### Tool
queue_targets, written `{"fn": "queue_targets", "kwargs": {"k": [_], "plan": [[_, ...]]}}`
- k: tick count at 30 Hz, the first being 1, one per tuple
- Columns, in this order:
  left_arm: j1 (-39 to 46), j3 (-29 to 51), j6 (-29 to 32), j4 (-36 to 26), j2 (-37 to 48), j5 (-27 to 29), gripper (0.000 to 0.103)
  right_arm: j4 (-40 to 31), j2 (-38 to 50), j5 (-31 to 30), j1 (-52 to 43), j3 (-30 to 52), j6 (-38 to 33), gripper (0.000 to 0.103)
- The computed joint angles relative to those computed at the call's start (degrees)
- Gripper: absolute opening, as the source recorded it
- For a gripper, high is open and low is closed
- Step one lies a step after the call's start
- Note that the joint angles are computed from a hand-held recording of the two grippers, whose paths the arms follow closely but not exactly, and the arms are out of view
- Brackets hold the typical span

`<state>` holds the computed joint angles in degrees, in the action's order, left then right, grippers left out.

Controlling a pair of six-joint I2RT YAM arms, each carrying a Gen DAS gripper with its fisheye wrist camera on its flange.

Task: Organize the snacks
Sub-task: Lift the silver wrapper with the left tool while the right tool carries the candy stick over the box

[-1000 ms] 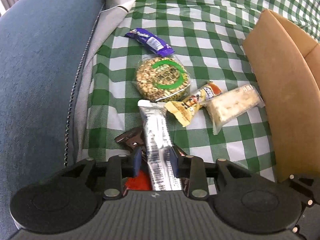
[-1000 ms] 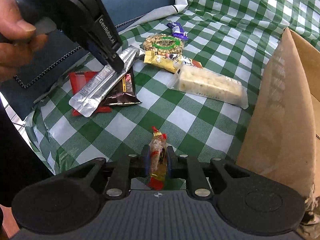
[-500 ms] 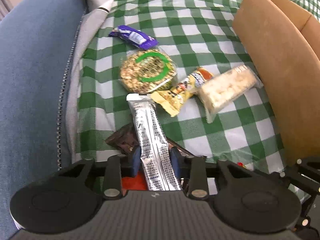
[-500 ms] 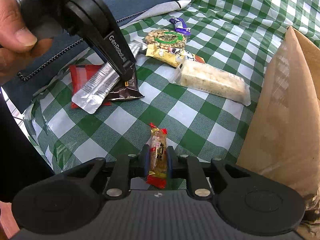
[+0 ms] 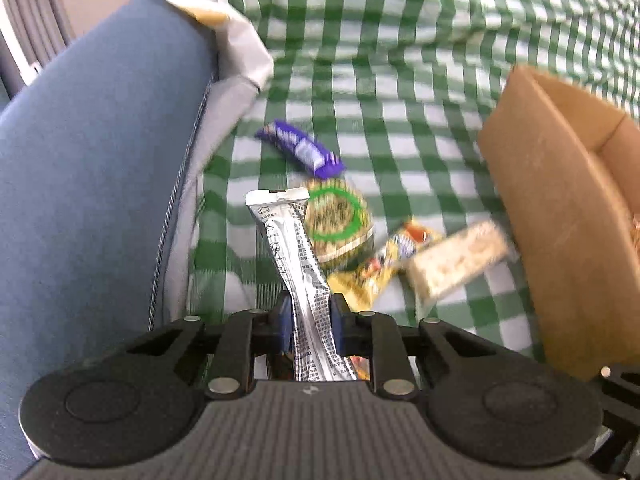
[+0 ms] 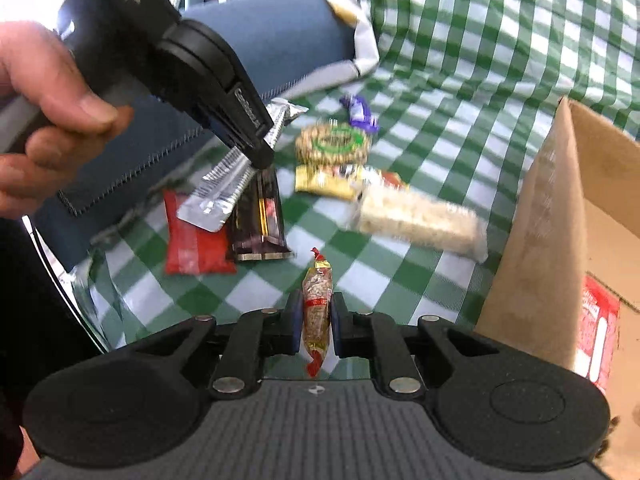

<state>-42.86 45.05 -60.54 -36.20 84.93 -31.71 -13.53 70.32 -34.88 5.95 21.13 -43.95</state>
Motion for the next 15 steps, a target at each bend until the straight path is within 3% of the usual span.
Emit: {"fn": "queue_targets", "kwargs": {"k": [8, 15], "plan": [[-2.5, 0.8, -3.1, -0.1, -2.8, -8.7, 0.022, -5.8, -4.1, -10.3, -6.7, 4.5, 1.4, 0.015], [-4.8, 1.4, -2.8, 2.0, -4.5, -13.9, 0.022, -17.5, -2.8, -21.2, -16.9, 18.9, 2.4, 0.015]]}}
